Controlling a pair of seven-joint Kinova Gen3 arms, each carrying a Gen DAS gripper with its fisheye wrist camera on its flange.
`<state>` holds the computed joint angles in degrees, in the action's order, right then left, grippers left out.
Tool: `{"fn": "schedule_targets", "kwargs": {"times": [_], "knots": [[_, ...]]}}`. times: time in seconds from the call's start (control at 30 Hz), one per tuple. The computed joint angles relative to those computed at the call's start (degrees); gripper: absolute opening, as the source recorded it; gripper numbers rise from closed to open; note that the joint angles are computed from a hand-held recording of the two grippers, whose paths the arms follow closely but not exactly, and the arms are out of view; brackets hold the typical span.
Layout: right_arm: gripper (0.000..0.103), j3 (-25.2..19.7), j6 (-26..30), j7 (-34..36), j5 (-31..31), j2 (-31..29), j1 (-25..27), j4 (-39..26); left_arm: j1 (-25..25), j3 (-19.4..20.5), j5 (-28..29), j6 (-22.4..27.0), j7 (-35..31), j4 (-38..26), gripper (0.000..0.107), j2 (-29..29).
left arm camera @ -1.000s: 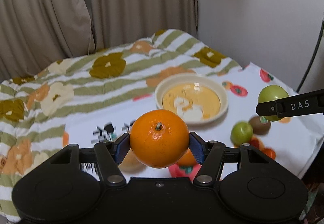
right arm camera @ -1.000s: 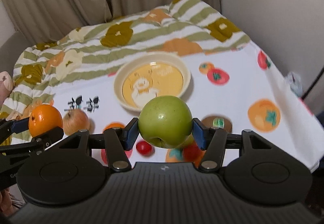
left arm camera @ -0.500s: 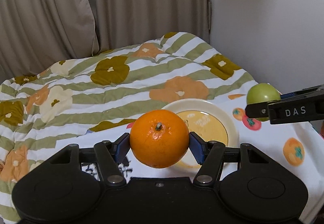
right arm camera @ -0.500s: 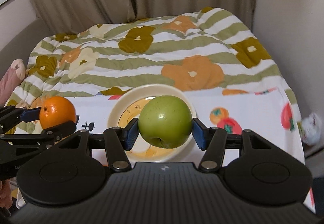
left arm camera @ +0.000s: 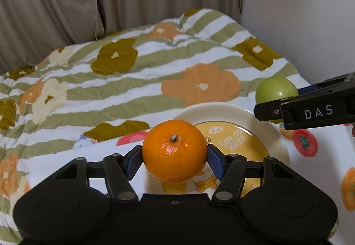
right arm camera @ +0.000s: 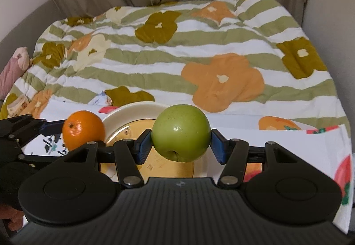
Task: Organize fruits
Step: 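Carry the orange and green apple into the duck bowl and open both tools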
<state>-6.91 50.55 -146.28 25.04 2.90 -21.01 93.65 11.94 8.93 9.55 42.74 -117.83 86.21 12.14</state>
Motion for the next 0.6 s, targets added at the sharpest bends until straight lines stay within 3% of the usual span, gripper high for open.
{"fn": "schedule_targets", "kwargs": {"times": [0.33, 0.5, 0.57, 0.6], "knots": [[0.071, 1.9, -5.5, 7.5, -5.1, 2.0, 2.7, 1.9, 5.9, -0.8, -8.1, -3.5, 6.5, -0.6, 0.067, 4.6], [0.071, 2.1, -5.9, 8.0, -5.6, 2.0, 2.8, 2.1, 5.8, -0.4, -9.0, -3.9, 7.3, -0.6, 0.069, 5.0], [0.071, 2.2, -6.2, 8.2, -5.7, 1.9, 2.8, 2.3, 5.6, -0.2, -9.2, -6.9, 6.2, 1.5, 0.089, 3.4], [0.071, 2.1, -6.0, 8.1, -5.7, 1.9, 2.8, 2.2, 5.3, 0.1, -8.9, -7.7, 5.6, 2.2, 0.092, 2.8]]}}
